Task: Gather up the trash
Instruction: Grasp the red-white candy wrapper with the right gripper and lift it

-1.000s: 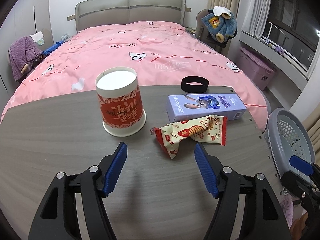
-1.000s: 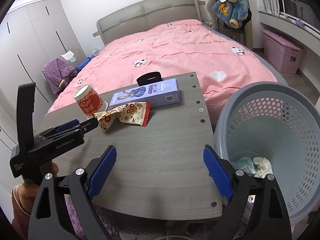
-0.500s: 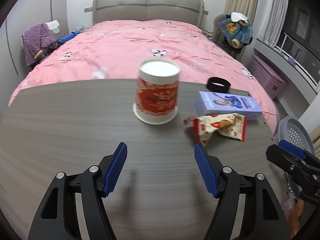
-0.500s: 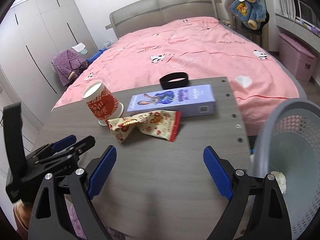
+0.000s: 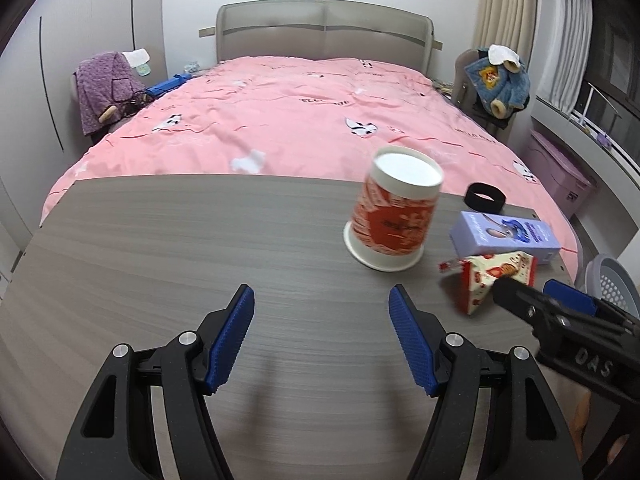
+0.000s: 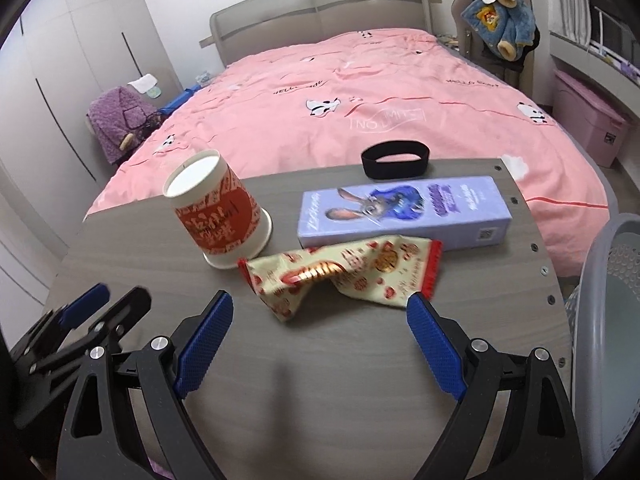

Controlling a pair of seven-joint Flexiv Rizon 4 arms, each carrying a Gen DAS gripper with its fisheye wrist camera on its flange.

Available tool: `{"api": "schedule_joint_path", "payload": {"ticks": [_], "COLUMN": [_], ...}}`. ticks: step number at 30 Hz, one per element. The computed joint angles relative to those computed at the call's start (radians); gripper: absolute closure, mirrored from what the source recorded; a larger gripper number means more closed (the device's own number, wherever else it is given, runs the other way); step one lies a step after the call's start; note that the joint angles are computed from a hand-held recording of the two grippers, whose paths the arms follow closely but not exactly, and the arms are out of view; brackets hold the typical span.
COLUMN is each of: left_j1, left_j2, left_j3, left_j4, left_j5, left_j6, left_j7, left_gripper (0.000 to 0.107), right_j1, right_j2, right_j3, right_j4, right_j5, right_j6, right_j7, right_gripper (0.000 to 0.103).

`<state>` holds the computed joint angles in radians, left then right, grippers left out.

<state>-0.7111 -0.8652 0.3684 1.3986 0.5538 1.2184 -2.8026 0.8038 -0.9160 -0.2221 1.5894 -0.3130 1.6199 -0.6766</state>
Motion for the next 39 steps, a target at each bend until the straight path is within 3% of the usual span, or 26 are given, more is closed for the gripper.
{"api": "schedule_joint_path", "payload": {"ticks": [10,19,31,39], "left_j1": [-0.003,-0.01,-0.049,-0.067], "left_j2": [0.027,0.033,0.031,0.032], "left_j3": [0.037,0.063,0.103,0.102], "left_j4": [0.074,0.117,0.127,0.112], "left_j5": [0.015,-0.003,-0.033,-0.036], "left_j6": [0.064,0.111,0.134,0.126], "left_j7": [-0.062,-0.08,-0.068,-0.053], "left_gripper": [0.04,0.04,0.04,0.04], "right_j1": [0.044,0.031,0.011,0.043], "right_j2": [-0.056,-0.068,0.02,0.097], "right_j3": [-0.058,-0.045,-0.049,-0.131], "right_j4": [-0.137,-0.183,-0.017,0.142], "right_j5": [-0.083,-0.206,-0.341,-0.396], "right_j6": [-0.203,-0.338,-0.275,-0.2], "right_j7": [0.138,0.23,0.351,0.459], "right_gripper": [0.016,0.016,0.016,0.016]}}
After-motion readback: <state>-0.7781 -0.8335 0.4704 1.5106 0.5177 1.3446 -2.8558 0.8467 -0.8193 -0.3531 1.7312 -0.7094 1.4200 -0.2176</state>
